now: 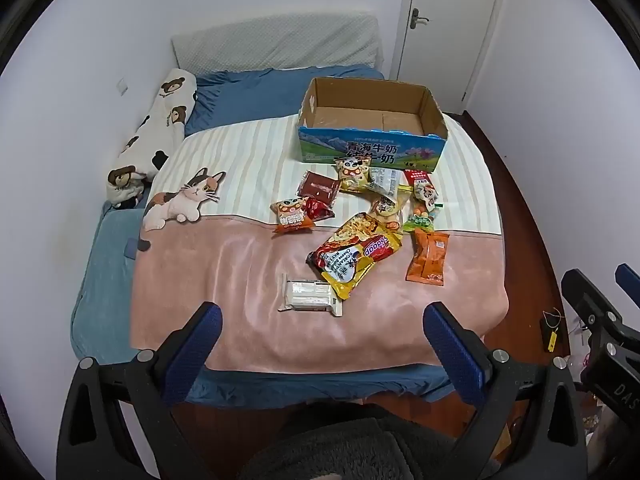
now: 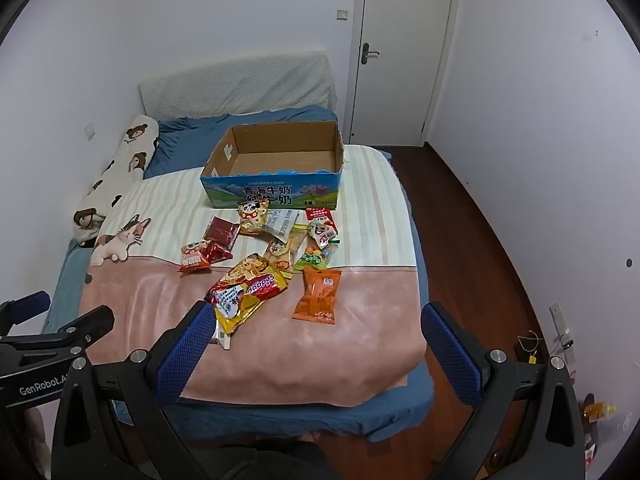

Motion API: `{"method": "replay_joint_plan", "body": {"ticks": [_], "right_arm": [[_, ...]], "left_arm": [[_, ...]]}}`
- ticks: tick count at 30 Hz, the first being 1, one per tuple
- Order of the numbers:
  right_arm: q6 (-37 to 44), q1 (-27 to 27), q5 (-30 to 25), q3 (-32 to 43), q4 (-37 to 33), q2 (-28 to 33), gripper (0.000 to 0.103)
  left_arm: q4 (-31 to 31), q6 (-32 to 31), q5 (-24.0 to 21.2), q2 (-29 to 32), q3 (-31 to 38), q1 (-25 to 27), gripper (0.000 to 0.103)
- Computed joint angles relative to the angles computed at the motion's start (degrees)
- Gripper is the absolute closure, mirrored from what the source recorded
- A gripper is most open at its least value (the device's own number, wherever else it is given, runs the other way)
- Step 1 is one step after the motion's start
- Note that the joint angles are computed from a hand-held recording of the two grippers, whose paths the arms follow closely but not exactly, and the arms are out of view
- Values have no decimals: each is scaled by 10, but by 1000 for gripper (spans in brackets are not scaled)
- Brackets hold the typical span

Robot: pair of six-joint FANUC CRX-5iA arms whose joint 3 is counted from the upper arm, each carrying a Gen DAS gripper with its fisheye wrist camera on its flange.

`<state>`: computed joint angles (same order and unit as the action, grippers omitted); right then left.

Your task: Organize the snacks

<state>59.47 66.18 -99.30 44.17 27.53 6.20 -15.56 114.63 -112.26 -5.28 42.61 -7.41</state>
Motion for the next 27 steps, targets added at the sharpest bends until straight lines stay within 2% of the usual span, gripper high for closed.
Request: {"method": "replay_joint_plan", "body": {"ticks": [8,12,18,21,27], "right_arm": [[8,3,-6,7,6,3,0],[1,12,-12,10,8,4,0],[19,-3,-17,25,-7,10,0],[6,17,-29,21,2,5,0],[8,17,-35,24,-7,6,0]], "left_arm": [[1,4,6,-3,-4,0,0],[1,5,-5,-2,10,-2,0],[15,-5,-5,-14,-4,11,0],[18,-4,-9,-14,-5,11,0],[14,1,-9,-18,-11,7,0]]}}
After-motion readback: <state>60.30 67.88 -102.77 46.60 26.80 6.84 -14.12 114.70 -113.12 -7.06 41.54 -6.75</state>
